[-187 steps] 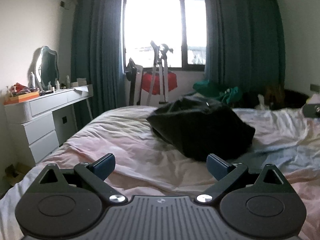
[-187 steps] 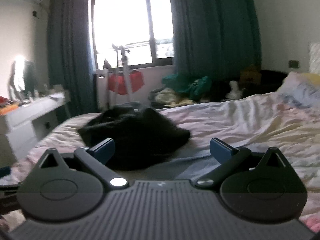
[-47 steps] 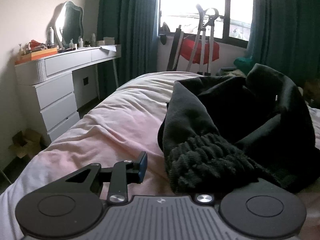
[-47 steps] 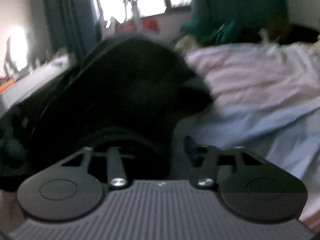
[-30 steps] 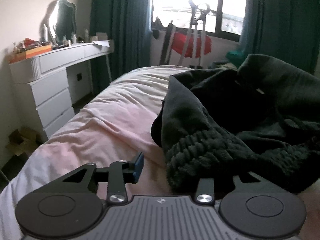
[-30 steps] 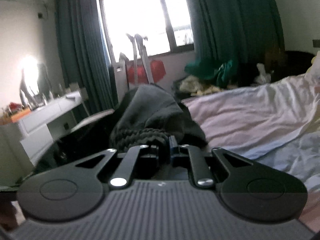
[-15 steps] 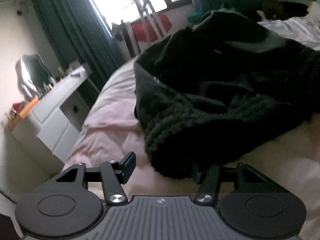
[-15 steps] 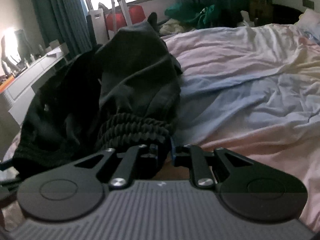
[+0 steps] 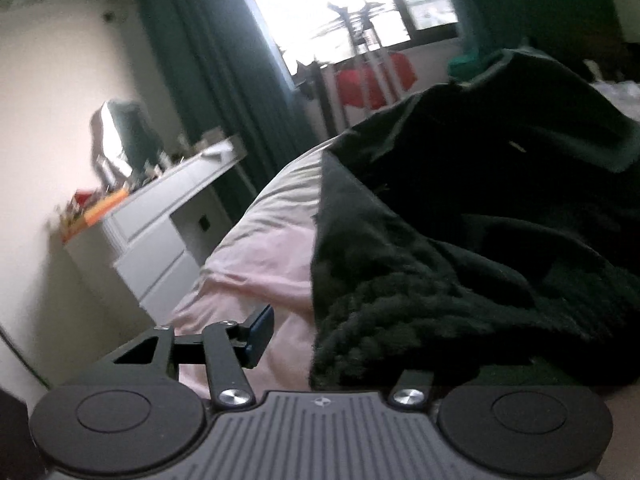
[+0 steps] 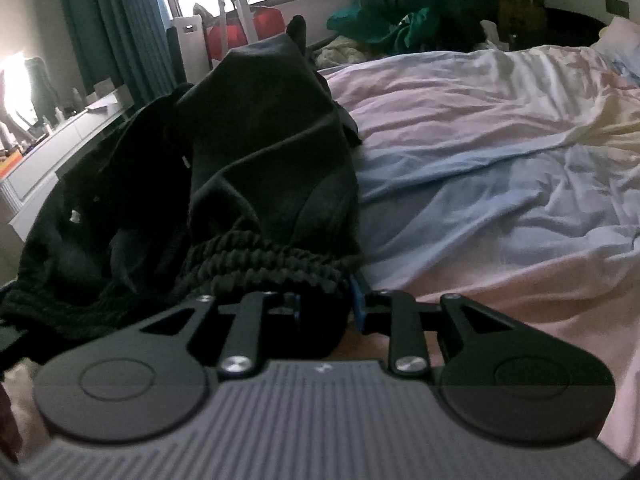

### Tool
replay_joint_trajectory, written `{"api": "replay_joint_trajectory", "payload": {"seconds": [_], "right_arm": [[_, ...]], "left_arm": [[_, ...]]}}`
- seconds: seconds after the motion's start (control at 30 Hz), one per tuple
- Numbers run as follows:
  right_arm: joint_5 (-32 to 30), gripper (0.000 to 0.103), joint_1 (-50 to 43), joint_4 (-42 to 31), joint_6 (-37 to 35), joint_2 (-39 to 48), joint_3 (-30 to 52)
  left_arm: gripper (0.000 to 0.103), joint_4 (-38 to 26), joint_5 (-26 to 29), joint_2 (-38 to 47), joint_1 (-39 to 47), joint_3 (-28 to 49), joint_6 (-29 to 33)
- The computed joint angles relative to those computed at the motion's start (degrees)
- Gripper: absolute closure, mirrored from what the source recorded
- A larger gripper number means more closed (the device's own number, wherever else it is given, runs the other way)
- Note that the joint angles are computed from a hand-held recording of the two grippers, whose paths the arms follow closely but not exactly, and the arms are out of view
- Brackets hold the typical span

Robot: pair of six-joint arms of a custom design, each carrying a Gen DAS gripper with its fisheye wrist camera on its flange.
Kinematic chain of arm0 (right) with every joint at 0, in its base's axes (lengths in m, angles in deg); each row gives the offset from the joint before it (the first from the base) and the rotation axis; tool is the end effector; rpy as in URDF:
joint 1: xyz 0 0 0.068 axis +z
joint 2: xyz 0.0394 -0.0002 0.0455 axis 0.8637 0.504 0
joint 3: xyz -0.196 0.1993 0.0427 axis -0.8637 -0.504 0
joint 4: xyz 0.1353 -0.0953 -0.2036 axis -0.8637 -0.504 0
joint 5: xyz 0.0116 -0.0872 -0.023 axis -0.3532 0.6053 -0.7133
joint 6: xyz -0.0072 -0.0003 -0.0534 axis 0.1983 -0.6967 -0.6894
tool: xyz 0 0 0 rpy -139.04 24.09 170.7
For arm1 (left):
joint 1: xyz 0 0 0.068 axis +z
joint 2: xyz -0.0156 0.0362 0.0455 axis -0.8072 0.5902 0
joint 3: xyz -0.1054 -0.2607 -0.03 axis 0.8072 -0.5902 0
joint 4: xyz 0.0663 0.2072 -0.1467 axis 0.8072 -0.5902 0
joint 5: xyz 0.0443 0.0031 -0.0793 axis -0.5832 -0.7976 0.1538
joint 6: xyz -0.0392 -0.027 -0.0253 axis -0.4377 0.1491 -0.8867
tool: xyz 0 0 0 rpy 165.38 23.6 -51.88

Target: Fold clothes

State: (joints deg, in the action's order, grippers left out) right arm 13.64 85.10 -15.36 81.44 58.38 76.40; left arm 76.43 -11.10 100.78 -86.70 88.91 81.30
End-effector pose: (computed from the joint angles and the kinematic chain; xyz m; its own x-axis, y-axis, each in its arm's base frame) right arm 0.1868 0.0725 0.1485 -0.5577 0.3264 -0.7631 0.2569 0.9422 0.2153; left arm 0.2618 -0.1435 0.1433 -0.4726 0.3364 -0.8146 0.0268 0.9294 0.3682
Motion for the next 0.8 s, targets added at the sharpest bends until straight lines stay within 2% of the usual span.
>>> {"api": "replay_joint_trajectory", "payload": {"seconds": [0.17, 0.23, 0.33, 0.37, 0.4, 0.5, 0.57, 0.7, 0.8], "right_arm": [[2.3, 0.075, -0.3, 1.7, -1.1, 4.5, 0.9], [3.7, 0.075, 0.3, 3.8, -1.1, 5.5, 0.4], [3.8, 0.075, 0.0, 7.3, 0.6, 7.2, -0.7], [2.0, 0.082, -0.9, 8.9, 1.3, 7.1, -1.5], [0.2, 0.085, -1.6, 10.1, 2.2, 6.5, -2.4], [-3.0, 0.087, -2.0, 11.1, 5.1, 3.4, -4.4], [-3.1, 0.088, 0.1, 7.7, 6.6, -0.3, -4.4], [-3.4, 0.088, 8.5, -0.4, 8.8, -4.2, -1.0], [-1.8, 0.088, 17.5, -0.2, 12.0, -2.0, 2.5]], "left_arm": [[0.052, -3.6, 4.1, -2.8, 3.4, 1.3, -5.1], [0.057, -4.7, 5.5, -3.8, 4.4, 1.6, -6.6], [0.07, -6.5, 8.7, -5.9, 5.8, 1.5, -9.4], [0.083, -8.1, 10.8, -6.6, 6.5, 2.0, -10.2], [0.091, -9.9, 13.2, -7.2, 7.0, 2.5, -10.7], [0.092, -11.1, 15.9, -9.4, 8.9, 3.5, -10.2], [0.093, -13.7, 17.9, -11.1, 11.3, 5.7, -11.5], [0.094, -21.4, 24.8, -13.4, 19.6, 14.5, -10.9], [0.094, -26.5, 28.3, -11.8, 25.1, 24.0, -7.3]]}}
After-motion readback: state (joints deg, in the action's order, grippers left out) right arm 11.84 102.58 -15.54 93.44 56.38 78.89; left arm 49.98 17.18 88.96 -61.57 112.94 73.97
